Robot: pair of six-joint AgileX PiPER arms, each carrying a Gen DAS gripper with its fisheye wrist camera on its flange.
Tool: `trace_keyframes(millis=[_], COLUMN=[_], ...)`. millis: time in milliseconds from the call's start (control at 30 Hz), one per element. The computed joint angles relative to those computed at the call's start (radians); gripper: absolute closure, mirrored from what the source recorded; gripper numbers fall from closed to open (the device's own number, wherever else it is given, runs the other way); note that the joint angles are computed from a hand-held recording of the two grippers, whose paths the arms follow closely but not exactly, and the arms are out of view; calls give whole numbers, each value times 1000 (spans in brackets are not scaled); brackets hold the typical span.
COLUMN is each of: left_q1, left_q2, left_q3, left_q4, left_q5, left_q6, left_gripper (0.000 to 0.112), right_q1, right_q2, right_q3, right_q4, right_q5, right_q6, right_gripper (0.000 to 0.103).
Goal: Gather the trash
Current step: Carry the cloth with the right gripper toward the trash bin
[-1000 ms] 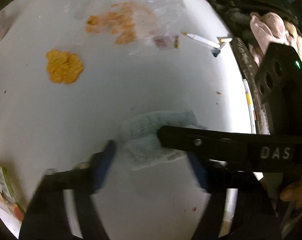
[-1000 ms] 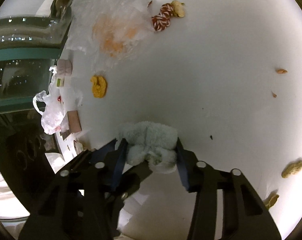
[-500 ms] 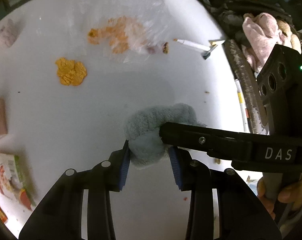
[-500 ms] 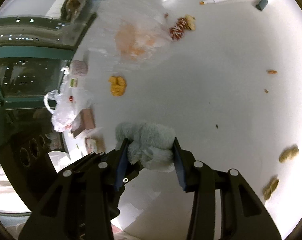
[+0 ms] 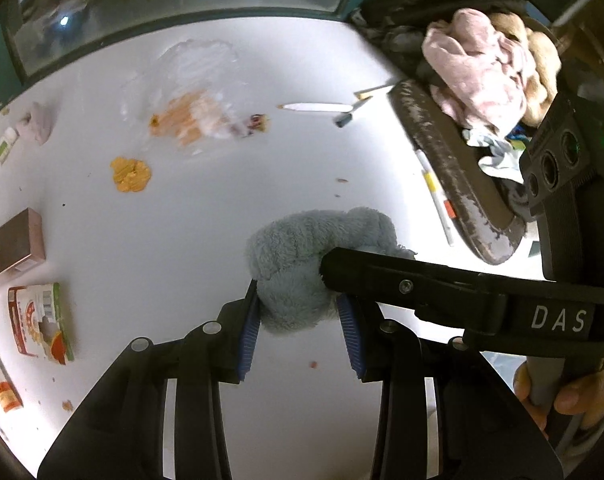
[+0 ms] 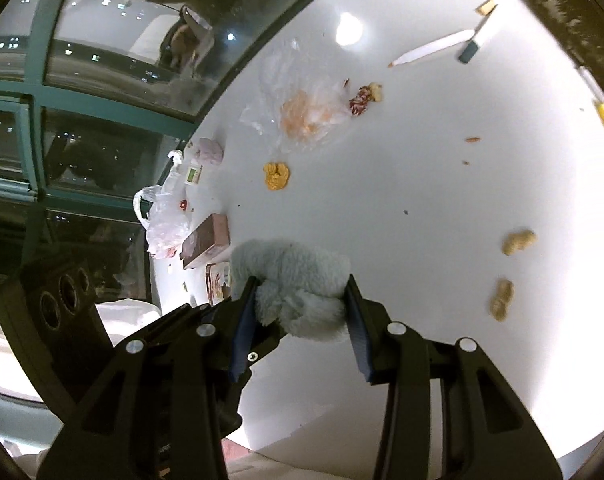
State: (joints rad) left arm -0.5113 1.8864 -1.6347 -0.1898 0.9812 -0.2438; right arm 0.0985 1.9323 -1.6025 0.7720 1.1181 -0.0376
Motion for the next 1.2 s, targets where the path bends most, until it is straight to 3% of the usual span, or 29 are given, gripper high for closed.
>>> trace_keyframes(millis=[267, 567, 867, 1033, 1200], left_q1=[-64, -63, -132, -179, -246], left_q2=[-31, -89, -147, -196, -230], left_q3=[-17, 36, 103, 171, 203], left_q4=[37, -106, -202, -248, -284], left_q5=[28, 13, 5, -3, -14], left_q6=[-30, 205, 422, 500, 531], left_gripper=[78, 78, 78, 78, 78], right_q1=[-34, -20, 76, 175, 279], right_q2=[-127, -352, -667, -831, -971], right_q3=[146, 364, 602, 697, 740], right_q4=[38, -16, -280, -504, -725], right_q5=[-45, -195, -358, -367, -300], right_q6=[-43, 90, 496, 813, 1106], right_gripper=[63, 63, 63, 63, 63])
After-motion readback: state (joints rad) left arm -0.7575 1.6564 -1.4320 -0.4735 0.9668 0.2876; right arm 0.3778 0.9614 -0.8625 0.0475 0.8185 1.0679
